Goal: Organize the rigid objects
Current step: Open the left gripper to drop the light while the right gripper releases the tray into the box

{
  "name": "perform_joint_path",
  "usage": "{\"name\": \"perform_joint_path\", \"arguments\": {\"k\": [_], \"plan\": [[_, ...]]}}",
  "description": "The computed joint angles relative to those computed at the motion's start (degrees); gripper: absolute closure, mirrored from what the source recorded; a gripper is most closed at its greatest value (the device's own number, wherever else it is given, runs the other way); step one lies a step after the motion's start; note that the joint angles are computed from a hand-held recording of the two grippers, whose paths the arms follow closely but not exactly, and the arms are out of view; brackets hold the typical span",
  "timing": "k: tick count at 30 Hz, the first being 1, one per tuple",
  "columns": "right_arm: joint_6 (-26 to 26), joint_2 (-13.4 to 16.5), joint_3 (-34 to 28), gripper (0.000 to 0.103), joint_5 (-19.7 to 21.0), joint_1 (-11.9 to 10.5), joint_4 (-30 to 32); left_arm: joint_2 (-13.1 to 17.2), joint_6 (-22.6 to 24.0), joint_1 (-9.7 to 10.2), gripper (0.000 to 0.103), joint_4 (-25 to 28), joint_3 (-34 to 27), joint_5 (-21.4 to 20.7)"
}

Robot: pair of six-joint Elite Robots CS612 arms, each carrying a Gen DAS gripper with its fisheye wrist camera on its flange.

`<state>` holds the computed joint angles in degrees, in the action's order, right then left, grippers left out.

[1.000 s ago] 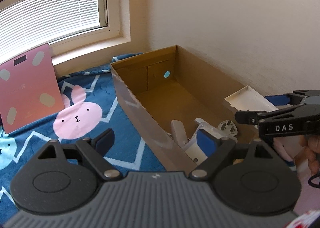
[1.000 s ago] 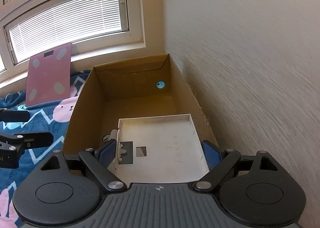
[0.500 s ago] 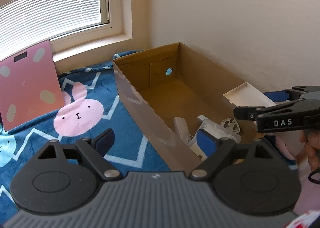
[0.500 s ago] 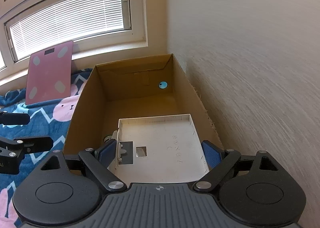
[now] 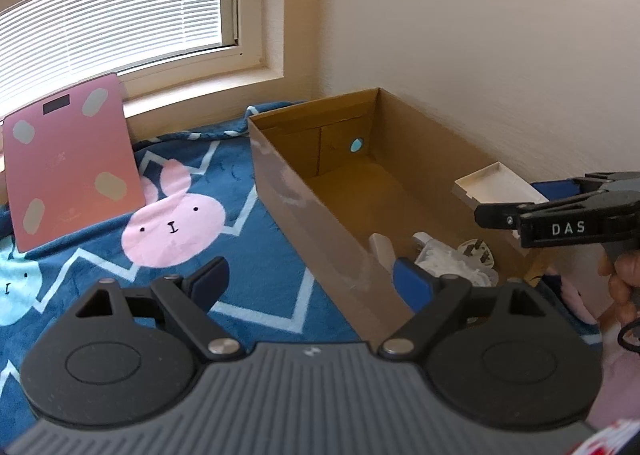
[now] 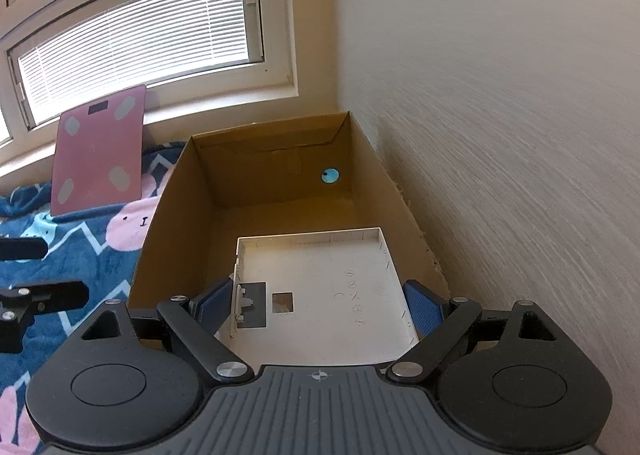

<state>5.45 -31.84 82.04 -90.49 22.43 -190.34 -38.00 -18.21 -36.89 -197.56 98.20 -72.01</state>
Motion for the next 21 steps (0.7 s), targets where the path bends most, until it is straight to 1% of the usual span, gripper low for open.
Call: {"name": "perform_joint_path", "arguments": {"k": [2, 5, 8, 15, 21], "plan": [[0.4, 0.3, -0.3, 0.016, 1.2, -0.1, -0.6, -0.1, -0.3, 0.08, 0.017, -0.2, 0.2, 0.1], [2.4, 0.6, -0.3, 0.016, -0.3, 0.0, -2.3, -0.1, -0.7, 0.09, 0.017, -0.8, 0.6, 0.4], [3.7, 0.4, 0.6, 0.016, 0.2, -0.3, -3.1, -0.2, -1.1, 0.09, 0.017, -1.2, 1.0, 0.5], [3.5, -0.7, 2.8, 0.016, -1.7, 0.1, -2.9, -0.4, -2.8, -0.21, 0.015, -2.1, 2.4, 0.6], [3.1, -2.0, 5.5, 0.016, -3.2, 0.9, -3.2, -1.1, -4.5, -0.87, 0.009, -3.2, 4.4, 1.4]]}}
